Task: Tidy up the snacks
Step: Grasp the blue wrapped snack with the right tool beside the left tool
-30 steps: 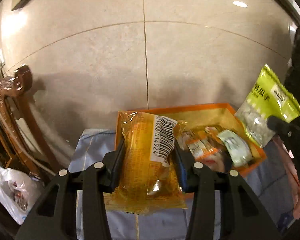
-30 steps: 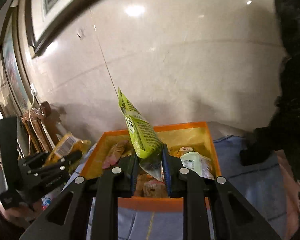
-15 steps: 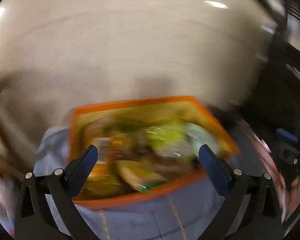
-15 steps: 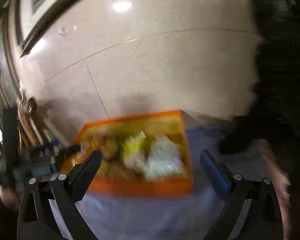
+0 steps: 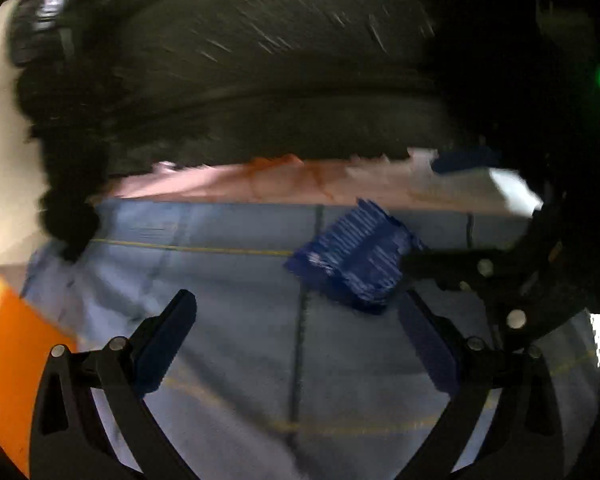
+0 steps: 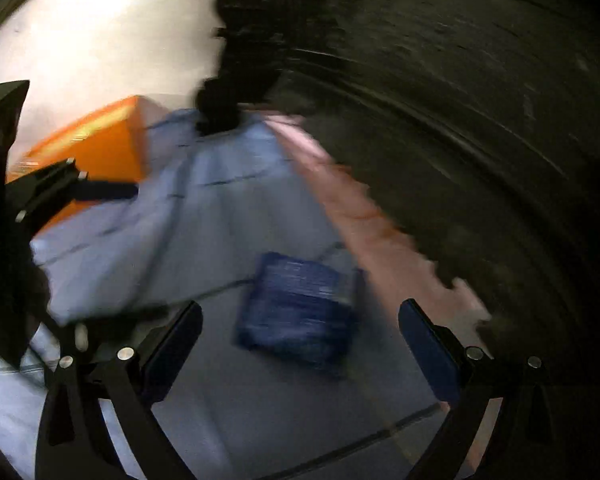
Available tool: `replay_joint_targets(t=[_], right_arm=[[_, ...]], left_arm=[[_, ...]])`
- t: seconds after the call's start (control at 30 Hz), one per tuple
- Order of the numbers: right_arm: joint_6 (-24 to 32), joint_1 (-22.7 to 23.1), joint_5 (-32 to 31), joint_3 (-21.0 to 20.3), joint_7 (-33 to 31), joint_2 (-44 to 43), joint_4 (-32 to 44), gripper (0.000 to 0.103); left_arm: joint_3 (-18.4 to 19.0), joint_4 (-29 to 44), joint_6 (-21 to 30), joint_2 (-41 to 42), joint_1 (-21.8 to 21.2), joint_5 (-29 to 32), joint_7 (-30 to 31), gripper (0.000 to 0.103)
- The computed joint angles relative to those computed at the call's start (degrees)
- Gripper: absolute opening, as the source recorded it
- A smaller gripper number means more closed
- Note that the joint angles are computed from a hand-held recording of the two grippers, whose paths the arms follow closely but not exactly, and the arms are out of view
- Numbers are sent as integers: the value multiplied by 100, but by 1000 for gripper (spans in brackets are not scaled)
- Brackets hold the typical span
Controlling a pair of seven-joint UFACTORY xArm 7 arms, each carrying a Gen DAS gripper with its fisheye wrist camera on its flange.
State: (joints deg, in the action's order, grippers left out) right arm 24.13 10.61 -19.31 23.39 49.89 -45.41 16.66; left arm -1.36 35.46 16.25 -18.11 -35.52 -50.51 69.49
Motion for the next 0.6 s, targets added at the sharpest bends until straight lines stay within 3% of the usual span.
replay_joint_targets(t=[0.07, 0.2, 0.3, 0.37, 0.43, 0.5, 0.6], right_arm=[[-371, -36, 145, -151, 137, 150, -148, 99], [-684, -578, -120, 297, 451, 570, -29, 99], [-953, -727, -197, 308, 613, 860, 9, 99], [-986, -835, -213, 334, 715, 1076, 83, 92], [-881, -744, -119, 174, 730, 1375, 160, 74], [-1019, -818, -39, 252, 1163, 1350, 83, 69], [-843, -732, 82, 153, 1474, 1255, 59, 65]], left_arm=[[-3, 126, 32, 271, -84, -144, 19, 99], [-143, 315, -89, 726, -38, -767, 311, 99], [-384, 379, -208, 911, 156, -697, 413, 99], [-563, 500, 44, 1054, 301, -256, 147, 99], [-665, 614, 336, 1113, 367, -25, 129, 90], [-756, 786, 611, 1226, 416, 29, 68, 68], [-867, 978, 720, 1386, 534, -66, -218, 58]])
